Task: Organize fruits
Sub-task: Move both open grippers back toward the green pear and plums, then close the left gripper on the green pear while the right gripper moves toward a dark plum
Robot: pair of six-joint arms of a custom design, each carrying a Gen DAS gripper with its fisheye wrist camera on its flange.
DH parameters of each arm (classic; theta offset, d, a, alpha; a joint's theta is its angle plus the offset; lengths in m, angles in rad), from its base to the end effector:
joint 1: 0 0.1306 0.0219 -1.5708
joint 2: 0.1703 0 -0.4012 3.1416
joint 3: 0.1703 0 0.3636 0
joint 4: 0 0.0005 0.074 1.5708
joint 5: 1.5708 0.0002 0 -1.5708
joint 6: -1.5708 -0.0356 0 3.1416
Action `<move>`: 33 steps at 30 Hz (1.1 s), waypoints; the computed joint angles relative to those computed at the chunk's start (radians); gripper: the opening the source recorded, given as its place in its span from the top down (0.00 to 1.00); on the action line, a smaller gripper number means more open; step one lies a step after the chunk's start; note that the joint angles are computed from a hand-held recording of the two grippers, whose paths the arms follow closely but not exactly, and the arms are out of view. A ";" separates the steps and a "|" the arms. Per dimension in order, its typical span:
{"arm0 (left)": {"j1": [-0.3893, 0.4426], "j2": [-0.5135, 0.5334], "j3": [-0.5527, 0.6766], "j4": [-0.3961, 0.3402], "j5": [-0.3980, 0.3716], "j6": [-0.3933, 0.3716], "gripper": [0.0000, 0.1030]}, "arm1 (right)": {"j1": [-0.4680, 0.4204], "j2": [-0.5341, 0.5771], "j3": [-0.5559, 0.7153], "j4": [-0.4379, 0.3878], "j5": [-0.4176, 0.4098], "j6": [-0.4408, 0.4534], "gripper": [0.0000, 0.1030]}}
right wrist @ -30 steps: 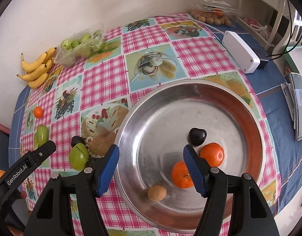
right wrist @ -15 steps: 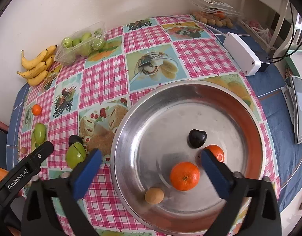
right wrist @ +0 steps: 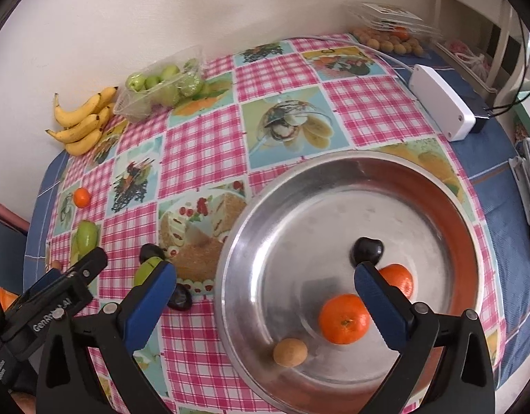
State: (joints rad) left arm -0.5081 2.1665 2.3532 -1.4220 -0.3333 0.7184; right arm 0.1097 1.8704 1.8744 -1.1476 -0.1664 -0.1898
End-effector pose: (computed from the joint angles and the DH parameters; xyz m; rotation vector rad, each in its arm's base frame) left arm 0.6105 -0.3272 0.3855 -0.3567 2.6539 0.1073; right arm 0.6079 0.0724 0.3904 0.0599 2.7269 0.3131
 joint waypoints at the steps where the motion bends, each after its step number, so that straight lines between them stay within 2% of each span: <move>1: 0.003 -0.002 -0.006 0.005 0.012 -0.001 0.00 | 0.002 0.001 0.000 0.000 -0.002 0.000 0.00; 9: 0.027 -0.049 -0.100 0.082 0.078 -0.008 0.00 | 0.040 0.015 0.008 0.005 -0.006 -0.004 0.00; 13: 0.048 -0.087 -0.168 0.123 0.099 0.024 0.00 | 0.067 0.026 0.024 -0.005 0.008 -0.001 0.00; 23: 0.097 -0.167 -0.306 0.191 0.128 0.095 0.00 | 0.130 0.057 0.064 -0.032 -0.017 0.025 0.00; 31: 0.103 -0.171 -0.326 0.207 0.158 0.103 0.00 | 0.148 0.074 0.073 -0.051 -0.030 0.039 0.00; 33: 0.102 -0.167 -0.322 0.208 0.161 0.098 0.00 | 0.143 0.078 0.074 -0.053 -0.056 0.027 0.00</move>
State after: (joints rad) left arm -0.4066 1.9990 2.0312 -1.2144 -0.1721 0.8167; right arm 0.2526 1.9488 1.9482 -1.2006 -0.2221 -0.1623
